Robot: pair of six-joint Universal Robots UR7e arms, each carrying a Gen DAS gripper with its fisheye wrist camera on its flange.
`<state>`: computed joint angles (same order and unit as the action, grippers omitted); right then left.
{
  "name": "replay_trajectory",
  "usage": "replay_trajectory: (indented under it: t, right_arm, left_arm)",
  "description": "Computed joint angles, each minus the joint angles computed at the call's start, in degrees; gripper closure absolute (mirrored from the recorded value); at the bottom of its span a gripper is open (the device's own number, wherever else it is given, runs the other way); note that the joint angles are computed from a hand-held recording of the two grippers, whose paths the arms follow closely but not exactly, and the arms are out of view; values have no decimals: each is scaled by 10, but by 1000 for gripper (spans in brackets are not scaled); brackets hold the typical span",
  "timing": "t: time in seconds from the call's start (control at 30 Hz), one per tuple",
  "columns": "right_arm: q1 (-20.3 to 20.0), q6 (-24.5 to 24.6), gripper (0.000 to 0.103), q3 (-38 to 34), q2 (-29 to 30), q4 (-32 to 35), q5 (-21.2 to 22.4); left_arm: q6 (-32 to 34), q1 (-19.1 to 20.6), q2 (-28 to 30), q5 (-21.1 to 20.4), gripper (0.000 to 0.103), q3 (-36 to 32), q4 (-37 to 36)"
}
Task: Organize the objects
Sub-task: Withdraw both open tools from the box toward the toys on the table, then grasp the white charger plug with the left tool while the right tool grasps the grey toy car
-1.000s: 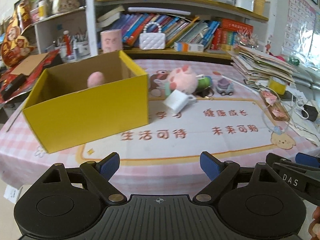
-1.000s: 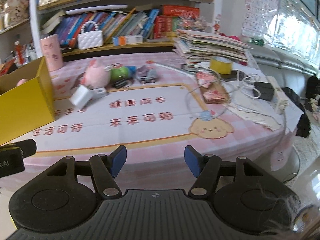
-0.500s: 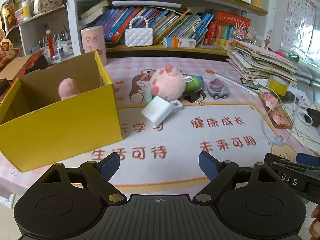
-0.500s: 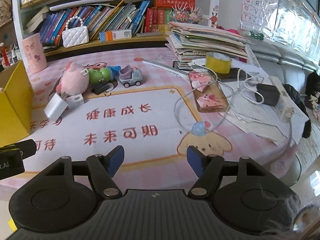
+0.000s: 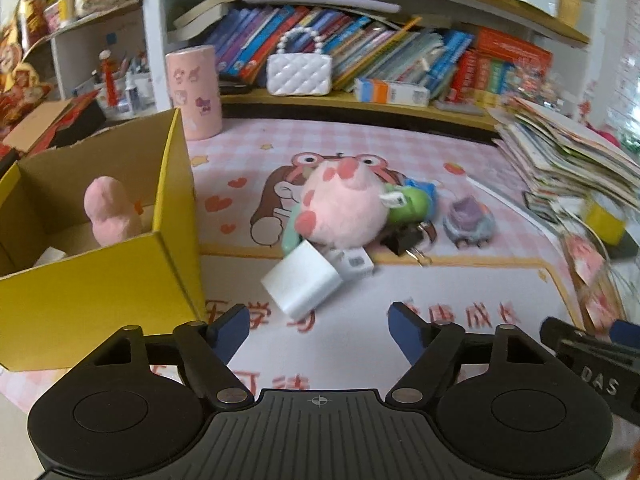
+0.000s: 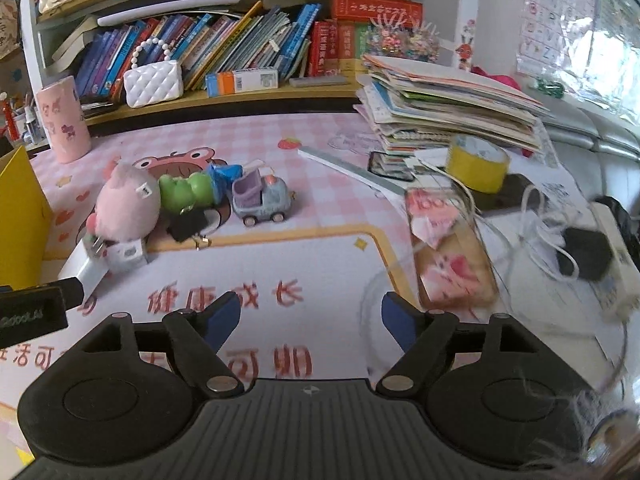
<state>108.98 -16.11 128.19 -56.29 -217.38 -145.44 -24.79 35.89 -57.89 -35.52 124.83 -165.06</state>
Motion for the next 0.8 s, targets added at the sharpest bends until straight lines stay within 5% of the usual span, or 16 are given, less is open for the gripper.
replay_trajectory:
  t: [0.37, 0.8]
  right_arm:
    - [-67, -54, 13, -55, -14, 52, 116]
    - [-112, -123, 7, -151, 34, 119, 183]
  left_arm:
    - [-99, 41, 65, 30, 31, -82, 60]
    - [-175, 53, 81, 57, 30, -111, 118]
